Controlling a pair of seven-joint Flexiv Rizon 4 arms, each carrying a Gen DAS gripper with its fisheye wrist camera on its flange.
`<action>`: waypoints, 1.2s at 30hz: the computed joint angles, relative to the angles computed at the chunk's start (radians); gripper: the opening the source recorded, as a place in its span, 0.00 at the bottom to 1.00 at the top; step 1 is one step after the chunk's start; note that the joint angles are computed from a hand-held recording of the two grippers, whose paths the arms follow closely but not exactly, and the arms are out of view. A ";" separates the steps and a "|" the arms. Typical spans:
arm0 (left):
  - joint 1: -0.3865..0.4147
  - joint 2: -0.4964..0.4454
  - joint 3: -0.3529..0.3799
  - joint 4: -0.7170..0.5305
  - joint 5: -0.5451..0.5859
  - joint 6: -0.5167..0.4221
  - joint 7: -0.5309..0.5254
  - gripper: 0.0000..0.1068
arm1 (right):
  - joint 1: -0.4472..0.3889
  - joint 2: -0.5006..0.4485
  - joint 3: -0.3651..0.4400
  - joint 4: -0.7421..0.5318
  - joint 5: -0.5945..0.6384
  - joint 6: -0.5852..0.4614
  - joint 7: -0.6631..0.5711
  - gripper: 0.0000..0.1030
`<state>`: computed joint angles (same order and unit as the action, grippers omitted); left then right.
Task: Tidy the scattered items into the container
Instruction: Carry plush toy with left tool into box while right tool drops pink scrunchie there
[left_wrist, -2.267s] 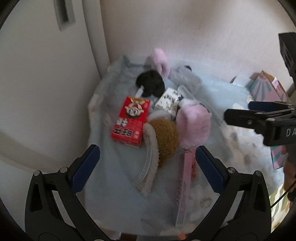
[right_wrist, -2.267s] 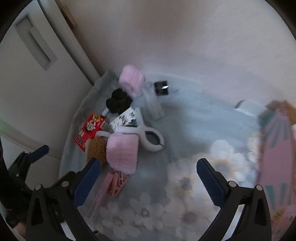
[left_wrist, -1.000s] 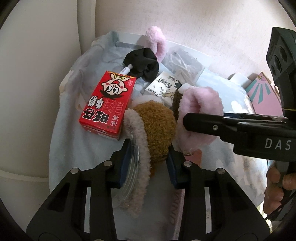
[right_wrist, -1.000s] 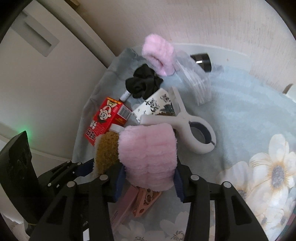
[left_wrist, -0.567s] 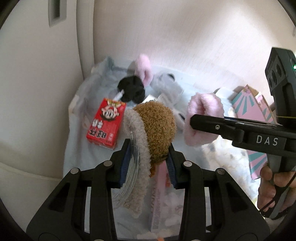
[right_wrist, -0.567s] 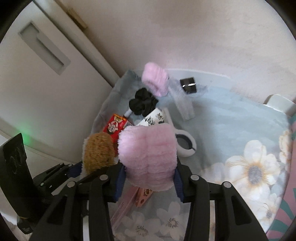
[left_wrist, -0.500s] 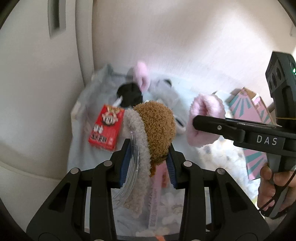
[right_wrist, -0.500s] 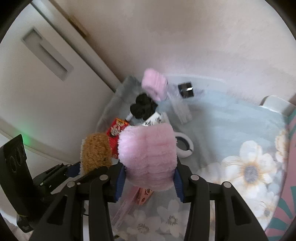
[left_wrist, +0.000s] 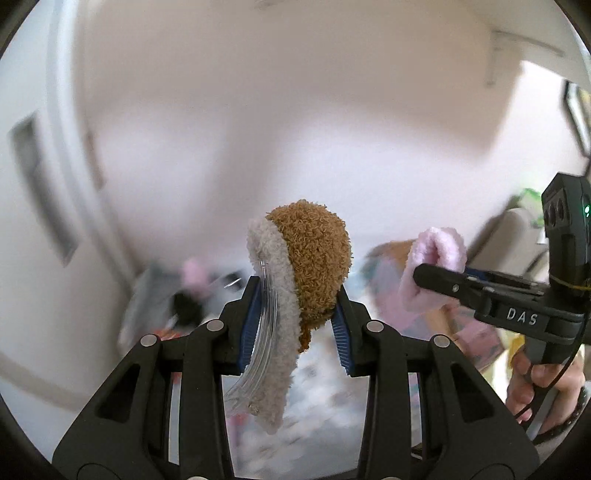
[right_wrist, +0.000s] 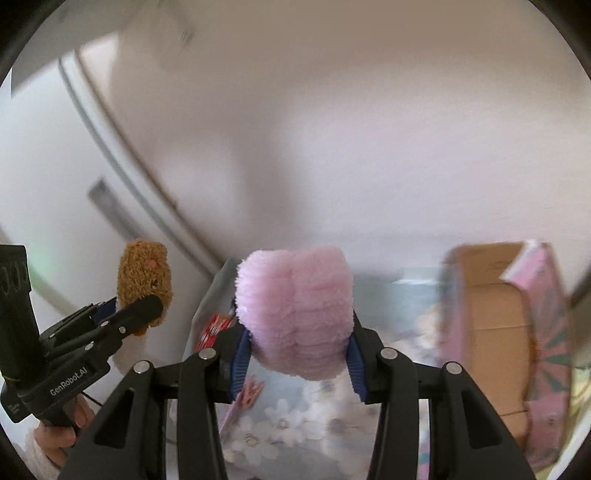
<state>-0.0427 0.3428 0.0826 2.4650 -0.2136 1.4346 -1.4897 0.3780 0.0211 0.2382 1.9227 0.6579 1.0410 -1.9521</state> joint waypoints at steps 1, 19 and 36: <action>-0.036 -0.027 -0.001 -0.022 -0.026 0.022 0.016 0.31 | -0.005 0.002 -0.005 0.000 0.003 0.011 0.003 0.41; -0.194 -0.447 -0.150 -0.375 0.036 -0.019 -0.083 0.31 | -0.133 0.066 -0.133 0.104 -0.069 0.007 0.019 0.40; -0.267 -0.732 -0.095 -0.651 0.210 -0.297 -0.267 0.31 | -0.262 -0.091 -0.106 0.086 -0.038 -0.158 -0.128 0.41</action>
<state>-0.3102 -0.3895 -0.0128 1.8137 -0.0032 1.1376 -1.7564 0.1156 -0.0702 0.1320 2.0085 0.6195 0.8828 -2.0796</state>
